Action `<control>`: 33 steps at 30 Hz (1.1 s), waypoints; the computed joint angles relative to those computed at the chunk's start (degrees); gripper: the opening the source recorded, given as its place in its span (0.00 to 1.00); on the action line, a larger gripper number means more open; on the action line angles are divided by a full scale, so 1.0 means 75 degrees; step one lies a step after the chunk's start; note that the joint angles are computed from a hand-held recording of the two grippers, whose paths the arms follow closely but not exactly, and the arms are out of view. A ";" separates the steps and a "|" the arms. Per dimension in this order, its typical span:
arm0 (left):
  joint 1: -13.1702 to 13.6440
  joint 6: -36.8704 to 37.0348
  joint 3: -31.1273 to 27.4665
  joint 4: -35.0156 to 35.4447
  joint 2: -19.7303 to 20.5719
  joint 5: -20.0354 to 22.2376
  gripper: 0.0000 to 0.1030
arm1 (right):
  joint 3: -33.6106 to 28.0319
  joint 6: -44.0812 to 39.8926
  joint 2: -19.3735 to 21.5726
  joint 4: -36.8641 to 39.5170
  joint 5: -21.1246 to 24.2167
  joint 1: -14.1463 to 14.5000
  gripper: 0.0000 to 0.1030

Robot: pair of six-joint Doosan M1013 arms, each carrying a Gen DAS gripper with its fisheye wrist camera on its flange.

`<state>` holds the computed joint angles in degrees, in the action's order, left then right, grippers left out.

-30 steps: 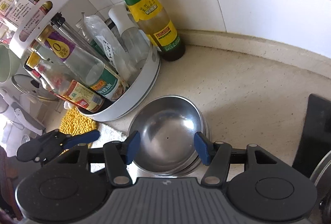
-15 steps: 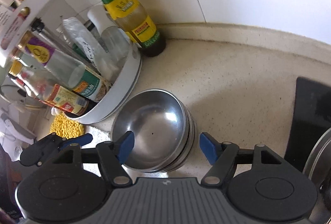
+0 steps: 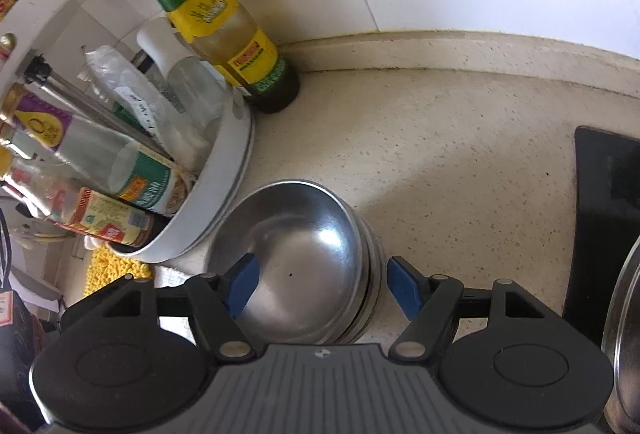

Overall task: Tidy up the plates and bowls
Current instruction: 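Grip the stacked steel bowls' rim with both grippers and lift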

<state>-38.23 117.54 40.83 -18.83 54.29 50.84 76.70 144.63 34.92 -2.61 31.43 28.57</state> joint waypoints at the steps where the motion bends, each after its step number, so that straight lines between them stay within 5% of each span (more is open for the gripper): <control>1: 0.0015 0.0044 -0.0087 -0.0075 0.0057 0.0072 0.83 | -0.0031 -0.0016 0.0028 0.0054 0.0056 -0.0008 0.85; 18: 0.0090 0.0962 -0.0787 -0.0794 0.0577 0.0687 0.83 | -0.0190 -0.0281 0.0206 0.0558 0.0116 -0.0100 0.93; 33: 0.0132 0.0741 -0.1923 -0.1219 0.1278 0.1275 0.91 | -0.0416 -0.0525 0.0444 0.0646 0.0173 -0.0181 0.95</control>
